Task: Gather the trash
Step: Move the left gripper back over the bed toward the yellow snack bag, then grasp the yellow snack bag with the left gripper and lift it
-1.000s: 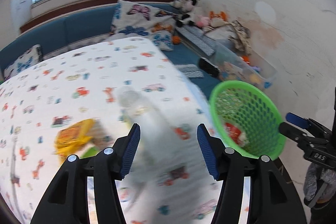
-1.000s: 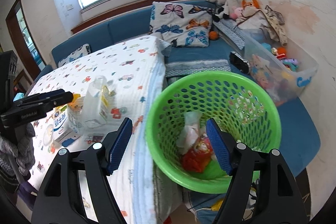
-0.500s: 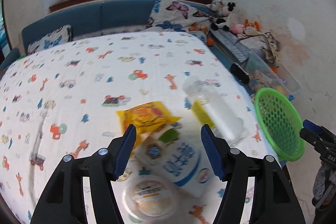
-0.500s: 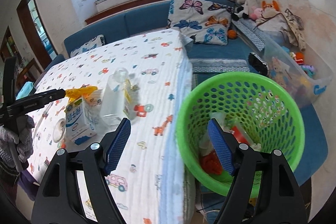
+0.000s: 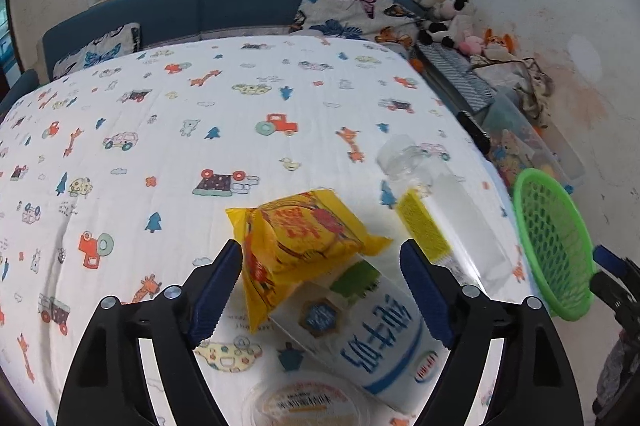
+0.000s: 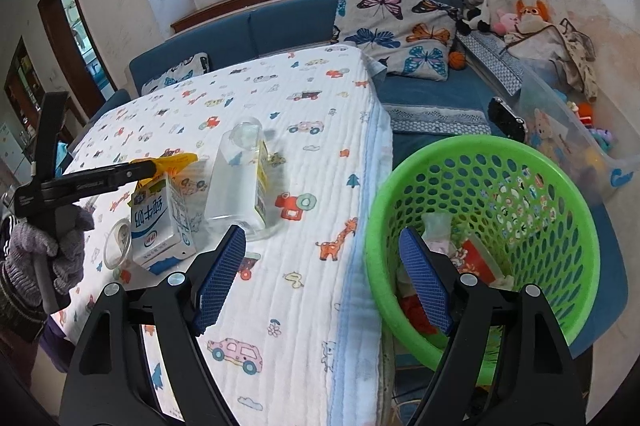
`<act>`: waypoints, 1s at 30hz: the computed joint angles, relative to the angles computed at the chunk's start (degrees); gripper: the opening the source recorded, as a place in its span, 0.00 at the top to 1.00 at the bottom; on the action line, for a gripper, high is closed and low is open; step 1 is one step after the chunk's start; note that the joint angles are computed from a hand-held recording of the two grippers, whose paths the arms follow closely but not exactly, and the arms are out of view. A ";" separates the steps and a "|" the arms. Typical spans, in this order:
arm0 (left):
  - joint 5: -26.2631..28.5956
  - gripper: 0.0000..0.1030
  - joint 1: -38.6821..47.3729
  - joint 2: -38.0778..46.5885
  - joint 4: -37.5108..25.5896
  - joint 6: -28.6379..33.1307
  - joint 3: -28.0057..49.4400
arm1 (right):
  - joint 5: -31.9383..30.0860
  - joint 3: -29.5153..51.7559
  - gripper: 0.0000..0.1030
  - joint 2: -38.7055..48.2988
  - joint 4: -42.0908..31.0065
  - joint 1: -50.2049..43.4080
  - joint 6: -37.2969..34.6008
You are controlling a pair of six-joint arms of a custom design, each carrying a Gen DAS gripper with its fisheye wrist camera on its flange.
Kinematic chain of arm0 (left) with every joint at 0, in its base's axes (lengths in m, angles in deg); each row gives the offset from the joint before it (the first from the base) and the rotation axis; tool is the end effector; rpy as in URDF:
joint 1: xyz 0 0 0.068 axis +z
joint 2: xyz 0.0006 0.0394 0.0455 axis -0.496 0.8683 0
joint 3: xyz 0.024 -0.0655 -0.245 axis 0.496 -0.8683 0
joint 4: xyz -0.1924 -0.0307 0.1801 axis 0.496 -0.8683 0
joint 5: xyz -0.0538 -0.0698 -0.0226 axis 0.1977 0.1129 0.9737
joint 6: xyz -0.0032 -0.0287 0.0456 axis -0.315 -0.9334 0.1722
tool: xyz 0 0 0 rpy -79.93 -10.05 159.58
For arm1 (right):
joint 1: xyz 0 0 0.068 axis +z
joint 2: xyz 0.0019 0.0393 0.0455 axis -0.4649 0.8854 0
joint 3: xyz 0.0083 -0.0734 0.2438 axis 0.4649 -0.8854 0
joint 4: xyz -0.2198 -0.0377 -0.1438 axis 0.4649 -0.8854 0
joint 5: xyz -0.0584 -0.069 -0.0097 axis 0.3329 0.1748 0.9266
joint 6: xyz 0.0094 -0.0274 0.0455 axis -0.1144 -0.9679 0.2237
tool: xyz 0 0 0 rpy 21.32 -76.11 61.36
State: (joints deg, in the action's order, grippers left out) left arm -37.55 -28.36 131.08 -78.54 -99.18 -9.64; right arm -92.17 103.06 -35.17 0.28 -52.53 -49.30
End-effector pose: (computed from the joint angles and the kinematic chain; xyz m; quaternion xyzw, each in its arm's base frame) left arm 0.1650 0.0019 0.1724 -0.0902 0.9420 -0.0534 0.3187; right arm 0.1517 -0.0457 0.1721 -0.1677 0.9063 0.1677 0.3498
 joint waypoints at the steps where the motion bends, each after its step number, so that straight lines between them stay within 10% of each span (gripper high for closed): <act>1: 0.61 0.24 0.83 1.17 0.64 0.08 0.16 | 0.13 -0.08 0.23 -0.02 0.16 0.34 0.24; 13: 11.11 0.25 10.42 9.54 5.84 0.51 0.46 | 1.64 -1.01 0.23 0.44 2.21 4.41 3.02; 30: 11.47 0.16 11.61 15.76 4.82 -1.02 4.81 | 2.49 -0.70 0.22 0.78 3.32 8.27 5.76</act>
